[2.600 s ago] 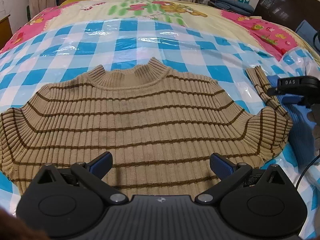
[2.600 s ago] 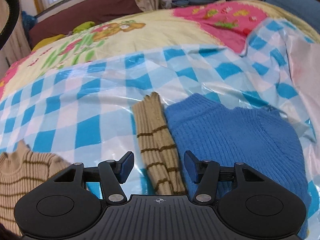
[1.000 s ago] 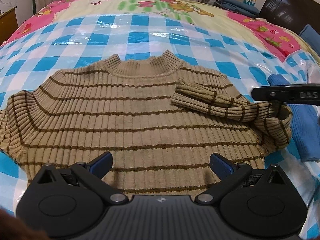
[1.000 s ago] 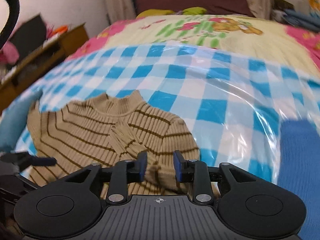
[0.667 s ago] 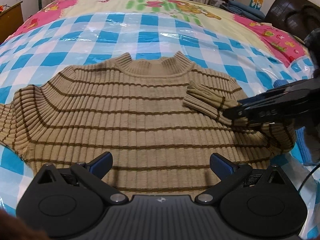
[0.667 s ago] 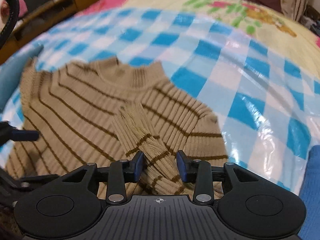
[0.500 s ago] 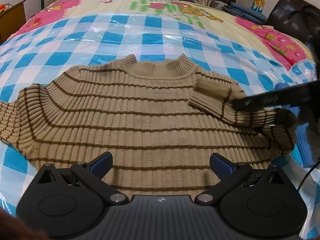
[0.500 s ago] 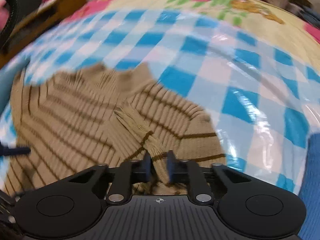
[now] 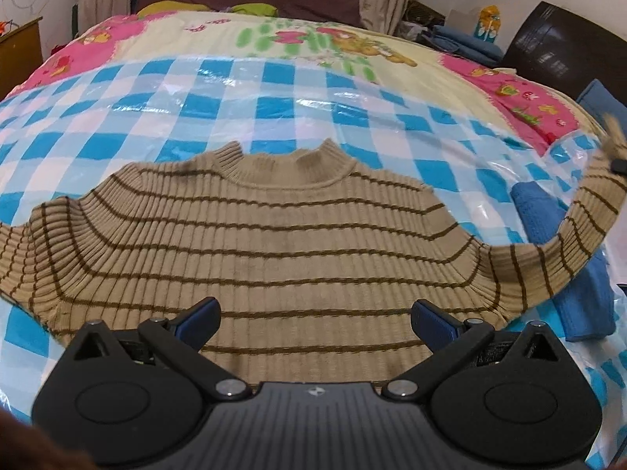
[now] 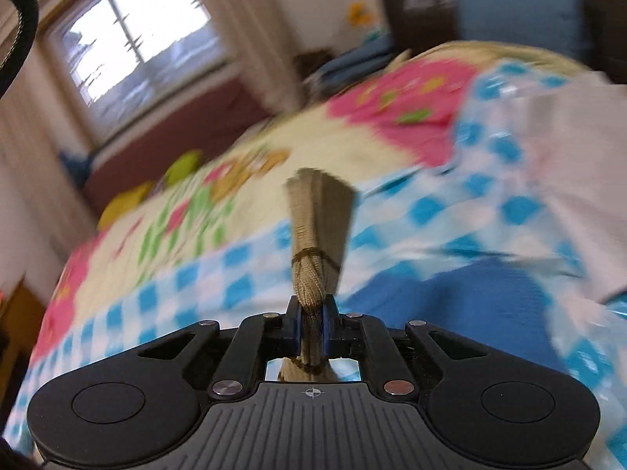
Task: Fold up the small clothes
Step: 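Lift the sleeve with the right gripper and fold it across the sweater body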
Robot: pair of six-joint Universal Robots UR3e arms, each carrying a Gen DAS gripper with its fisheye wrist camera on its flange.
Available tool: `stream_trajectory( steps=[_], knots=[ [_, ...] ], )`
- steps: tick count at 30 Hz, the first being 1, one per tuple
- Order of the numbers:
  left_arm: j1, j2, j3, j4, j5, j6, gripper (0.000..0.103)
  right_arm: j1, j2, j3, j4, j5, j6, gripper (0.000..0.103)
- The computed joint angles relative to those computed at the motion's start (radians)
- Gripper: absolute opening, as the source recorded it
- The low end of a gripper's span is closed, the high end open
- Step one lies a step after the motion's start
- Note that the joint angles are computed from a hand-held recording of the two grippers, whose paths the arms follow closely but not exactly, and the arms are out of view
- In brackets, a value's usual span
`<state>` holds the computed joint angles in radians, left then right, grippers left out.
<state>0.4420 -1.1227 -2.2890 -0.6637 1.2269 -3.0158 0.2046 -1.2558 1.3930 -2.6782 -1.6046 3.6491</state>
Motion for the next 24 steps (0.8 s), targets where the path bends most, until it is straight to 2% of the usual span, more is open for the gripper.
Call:
stream_trajectory(
  steps=[5, 12, 15, 16, 20, 22, 24],
  knots=[
    [-0.027, 0.016, 0.001, -0.007, 0.007, 0.001, 0.103, -0.05, -0.193, 0.348, -0.176, -0.037, 0.149, 0.009],
    [-0.04, 0.041, -0.014, -0.023, 0.022, 0.019, 0.103, -0.088, -0.371, 0.745, -0.288, -0.007, 0.281, 0.009],
    [-0.051, 0.04, -0.012, -0.027, 0.026, 0.011, 0.103, -0.128, -0.41, 0.819, -0.319, 0.01, 0.297, 0.01],
    [-0.058, 0.043, -0.012, -0.025, 0.029, 0.009, 0.103, -0.143, -0.416, 0.84, -0.344, 0.021, 0.307, 0.017],
    [-0.083, 0.042, -0.008, -0.021, 0.042, 0.005, 0.103, -0.192, -0.42, 0.911, -0.438, 0.056, 0.355, 0.018],
    [-0.095, 0.037, -0.002, -0.022, 0.049, 0.004, 0.103, -0.199, -0.41, 0.924, -0.461, 0.055, 0.37, 0.03],
    [-0.101, 0.036, 0.0, -0.022, 0.053, 0.001, 0.103, -0.22, -0.417, 0.95, -0.487, 0.074, 0.393, 0.035]
  ],
)
